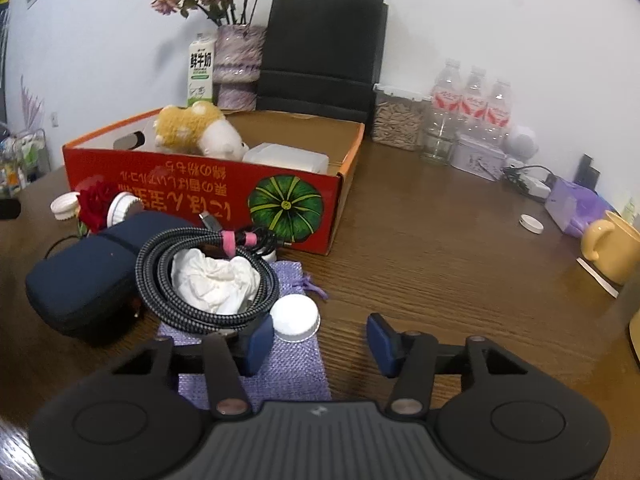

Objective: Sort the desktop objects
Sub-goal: 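Grasp the white bottle cap on the purple cloth with the right gripper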

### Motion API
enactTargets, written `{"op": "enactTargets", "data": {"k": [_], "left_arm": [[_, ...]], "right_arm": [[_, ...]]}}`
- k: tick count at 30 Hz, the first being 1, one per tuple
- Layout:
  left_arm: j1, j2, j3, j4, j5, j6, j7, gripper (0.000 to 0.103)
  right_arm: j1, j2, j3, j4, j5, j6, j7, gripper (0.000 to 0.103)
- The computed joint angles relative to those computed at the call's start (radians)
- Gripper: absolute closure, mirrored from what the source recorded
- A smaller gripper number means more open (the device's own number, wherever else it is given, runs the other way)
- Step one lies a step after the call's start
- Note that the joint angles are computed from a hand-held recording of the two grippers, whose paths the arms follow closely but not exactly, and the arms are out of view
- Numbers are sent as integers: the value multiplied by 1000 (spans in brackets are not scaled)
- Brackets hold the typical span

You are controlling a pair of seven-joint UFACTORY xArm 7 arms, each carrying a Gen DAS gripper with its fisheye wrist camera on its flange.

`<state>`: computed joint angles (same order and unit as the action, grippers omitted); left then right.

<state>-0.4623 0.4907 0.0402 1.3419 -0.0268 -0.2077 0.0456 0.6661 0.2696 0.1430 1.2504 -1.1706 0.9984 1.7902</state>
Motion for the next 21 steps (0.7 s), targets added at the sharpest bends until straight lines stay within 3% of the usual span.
{"op": "enactTargets", "data": {"k": [5,12,18,21], "left_arm": [[-35,30,41,49,-7,40,-10,0],[-32,54,44,99,18,77,-48,0],[-60,74,82,136,39,106,-87,0],[-62,88,87,163,56,127,-108,0]], "right_arm": [[-20,-17,-4,-25,-19,-55,-20,54],[-56,-45,-2,-63,-41,-148,-30,80],[-65,-55,0,-66,-41,-147,-17,79],[-75,-42,1,-50,-18,-159,-65,79]]}}
